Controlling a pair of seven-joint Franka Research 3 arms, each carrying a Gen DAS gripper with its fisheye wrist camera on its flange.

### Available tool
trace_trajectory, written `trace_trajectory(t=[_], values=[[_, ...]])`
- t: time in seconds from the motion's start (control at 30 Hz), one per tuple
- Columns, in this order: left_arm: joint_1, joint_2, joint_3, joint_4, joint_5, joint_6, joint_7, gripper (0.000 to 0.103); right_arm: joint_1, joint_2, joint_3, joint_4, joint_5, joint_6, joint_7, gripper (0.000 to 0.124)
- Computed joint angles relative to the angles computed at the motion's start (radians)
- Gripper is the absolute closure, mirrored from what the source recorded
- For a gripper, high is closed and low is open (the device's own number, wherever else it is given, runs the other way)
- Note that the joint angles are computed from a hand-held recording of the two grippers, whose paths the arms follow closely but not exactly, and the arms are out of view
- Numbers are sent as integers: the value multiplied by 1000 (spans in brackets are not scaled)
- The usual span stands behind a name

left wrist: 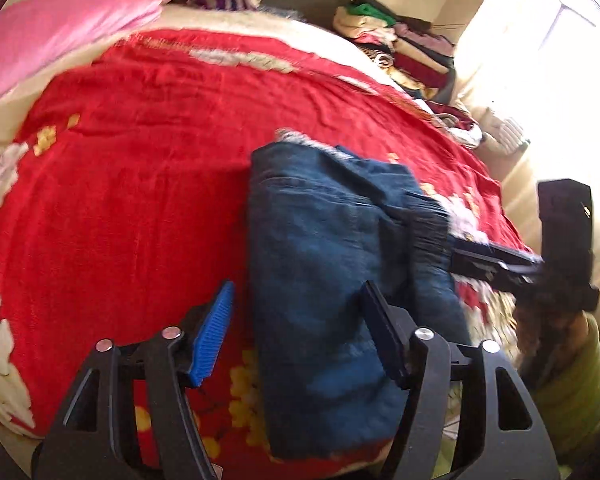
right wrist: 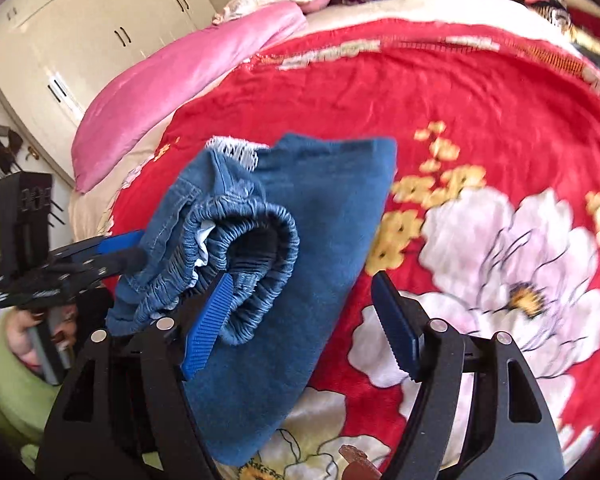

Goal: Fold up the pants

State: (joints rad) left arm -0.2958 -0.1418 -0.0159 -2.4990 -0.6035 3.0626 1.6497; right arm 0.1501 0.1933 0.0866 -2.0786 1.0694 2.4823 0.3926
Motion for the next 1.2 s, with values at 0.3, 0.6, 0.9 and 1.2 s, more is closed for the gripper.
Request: trace_trajectory(t=[0.3, 0.6, 0.9, 1.2], values=[[38, 100, -49, 93, -161, -12, 173, 34, -9, 51, 15, 34, 31, -46, 2, 67], [83, 81, -115, 87, -174, 9, 199, 67, 6, 4, 35, 1, 104, -33, -141, 106], [115, 39, -100, 78, 27, 75, 23, 73, 76, -21, 43, 63, 147, 23, -258, 107], [219, 48, -90, 102, 349, 116, -246, 73, 103, 92, 71, 228, 107, 72, -241, 107]])
